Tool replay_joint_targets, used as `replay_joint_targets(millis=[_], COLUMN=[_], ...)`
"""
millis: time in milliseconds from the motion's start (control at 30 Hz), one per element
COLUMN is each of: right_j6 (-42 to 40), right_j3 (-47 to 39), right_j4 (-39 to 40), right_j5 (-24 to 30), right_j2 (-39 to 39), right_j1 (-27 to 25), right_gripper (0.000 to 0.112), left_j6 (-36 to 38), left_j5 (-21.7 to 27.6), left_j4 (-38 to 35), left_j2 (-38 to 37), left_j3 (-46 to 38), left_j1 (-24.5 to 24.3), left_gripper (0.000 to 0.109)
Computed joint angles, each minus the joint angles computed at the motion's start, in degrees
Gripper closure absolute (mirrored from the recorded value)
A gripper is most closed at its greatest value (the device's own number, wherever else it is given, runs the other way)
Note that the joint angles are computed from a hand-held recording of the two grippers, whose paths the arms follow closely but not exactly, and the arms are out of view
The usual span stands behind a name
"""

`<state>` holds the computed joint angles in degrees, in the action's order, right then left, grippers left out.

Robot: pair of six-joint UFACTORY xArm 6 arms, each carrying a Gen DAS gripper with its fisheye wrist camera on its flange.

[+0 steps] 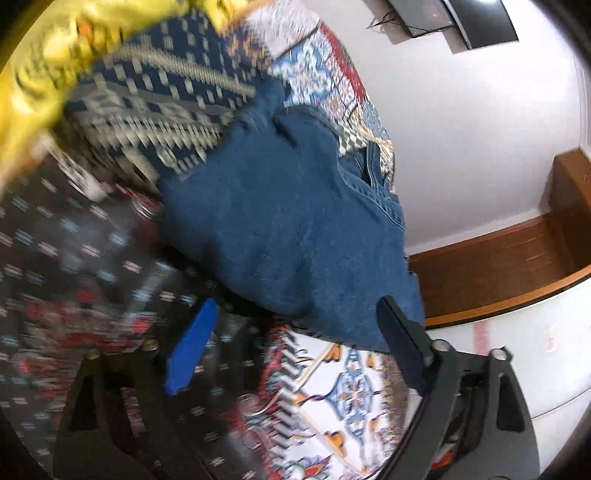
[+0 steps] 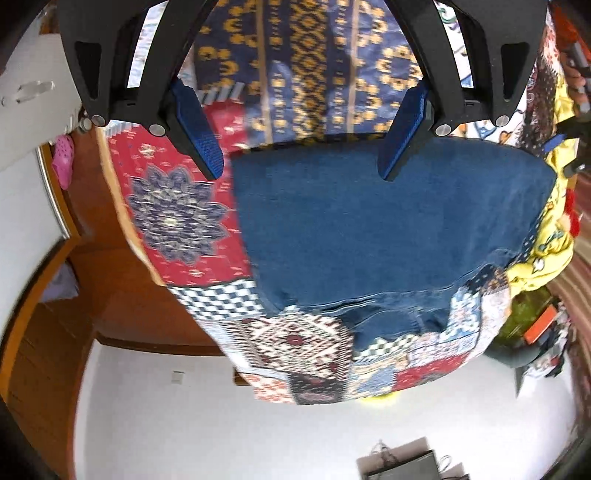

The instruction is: Fold large clothes

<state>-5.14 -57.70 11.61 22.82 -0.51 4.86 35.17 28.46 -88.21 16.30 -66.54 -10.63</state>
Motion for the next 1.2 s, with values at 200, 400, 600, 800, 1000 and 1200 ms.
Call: replay_joint_targets(millis=[200, 400, 600, 800, 1000, 1200], right_j6=[-1.86, -1.61, 1.21, 0.72, -1.13, -5.24], right_j3=[-2.45, -4.14, -5.59, -5.78, -8.41, -14.69], right_j4=[0.94, -0.19, -3.47, -3.99, -3.56, 1.15], right_j5=[1.09, 2.51, 4.69, 6.09, 6.2, 8.26], right_j2=[3.23, 5.36, 6.11, 4.25, 4.72, 10.52], right_j1=[2.45, 3.77, 4.56, 6.3, 9.43, 13.99], right_gripper=[0.029, 0.029, 0.029, 0.029, 0.029, 0.029], left_j6=[-1.59, -4.26, -13.84, -2.58, -0.91, -6.19], left_j5=[-0.78, -3.95, -10.84, -11.87, -22.46, -27.74], left_j4=[-1.4, -0.24, 13.19, 8.84, 20.07, 29.79], left_j2=[8.19, 12.21, 11.58, 6.42, -2.09, -5.85], left_j3=[-7.77, -13.85, -14.63, -14.09, -8.85, -4.09], left_j1=[-1.13, -1.87, -4.04, -4.09, -7.5, -6.99], left_gripper=[0.046, 0.052, 0.073, 0.086, 0.087, 0.087])
